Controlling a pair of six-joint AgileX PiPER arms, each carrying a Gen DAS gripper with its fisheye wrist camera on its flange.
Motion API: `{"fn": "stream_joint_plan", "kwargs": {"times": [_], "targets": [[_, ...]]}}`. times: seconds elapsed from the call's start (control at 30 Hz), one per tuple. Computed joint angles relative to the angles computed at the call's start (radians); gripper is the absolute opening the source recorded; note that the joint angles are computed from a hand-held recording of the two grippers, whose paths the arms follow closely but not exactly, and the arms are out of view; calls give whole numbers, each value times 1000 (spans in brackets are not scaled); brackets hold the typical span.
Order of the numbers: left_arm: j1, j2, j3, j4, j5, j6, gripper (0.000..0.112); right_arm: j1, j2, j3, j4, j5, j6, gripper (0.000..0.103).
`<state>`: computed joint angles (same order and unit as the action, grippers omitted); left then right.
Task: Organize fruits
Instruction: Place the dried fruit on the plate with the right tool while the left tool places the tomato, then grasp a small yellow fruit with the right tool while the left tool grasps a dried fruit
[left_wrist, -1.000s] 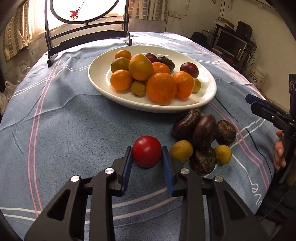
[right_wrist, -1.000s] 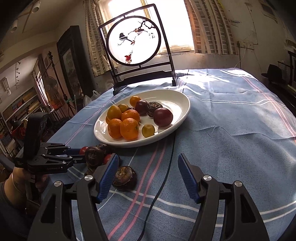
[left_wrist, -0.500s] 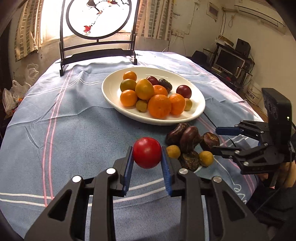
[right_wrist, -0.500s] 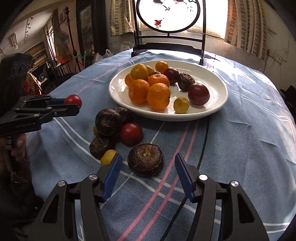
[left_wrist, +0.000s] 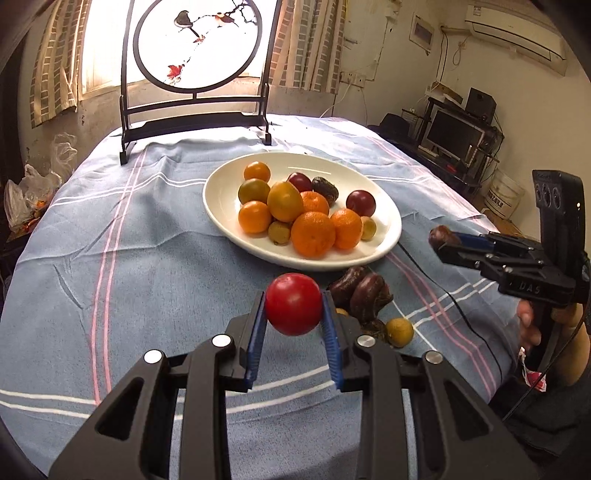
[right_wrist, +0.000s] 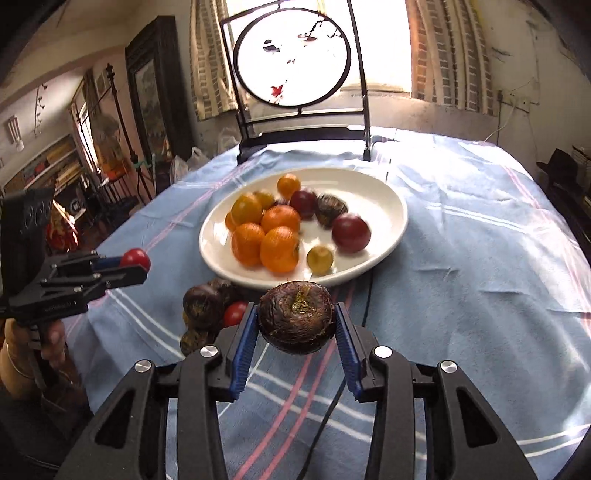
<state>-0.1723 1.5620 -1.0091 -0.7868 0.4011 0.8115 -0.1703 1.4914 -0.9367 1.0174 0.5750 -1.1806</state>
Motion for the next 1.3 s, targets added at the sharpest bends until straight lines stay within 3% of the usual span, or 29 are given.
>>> {"fn": "stream_joint_plan", "kwargs": {"times": [0.13, 0.33, 0.43, 0.53, 0.57, 0.63, 0.7, 0.73, 0.87, 1.0, 1.13, 1.3], "targets": [[-20, 77, -175, 122, 34, -137, 28, -8, 77, -177, -41, 27, 93, 41], [-65, 351, -604, 360, 173, -438, 28, 79, 335, -513, -257, 9, 371, 42], [-74, 501, -823, 445, 267, -559, 28, 103, 470, -679, -353, 56, 515, 42], [-68, 626, -1015, 475, 370, -627, 29, 125, 528, -747, -388, 61, 553, 43], [-64, 650, -1049, 473, 391, -635, 29, 133, 530, -747, -396, 48, 556, 51], [-61, 665, -1074, 479, 402, -657, 40, 145, 516, -729, -407, 14, 565, 55], [-58, 616, -997, 468, 341, -649, 59, 141, 490, -698, -377, 10, 532, 55], [-57, 584, -950, 461, 310, -638, 62, 140, 467, -666, -362, -4, 511, 55], [-43, 421, -713, 383, 212, -536, 65, 118, 345, -496, -259, -27, 375, 55], [-59, 219, -394, 369, 91, -432, 72, 72, 190, -273, -114, 21, 172, 55], [-75, 68, -125, 320, 24, -313, 76, 63, 48, -44, -59, 80, 3, 55], [-131, -7, 75, 443, -71, -399, 76, 152, -7, 92, -95, 4, -31, 55]]}}
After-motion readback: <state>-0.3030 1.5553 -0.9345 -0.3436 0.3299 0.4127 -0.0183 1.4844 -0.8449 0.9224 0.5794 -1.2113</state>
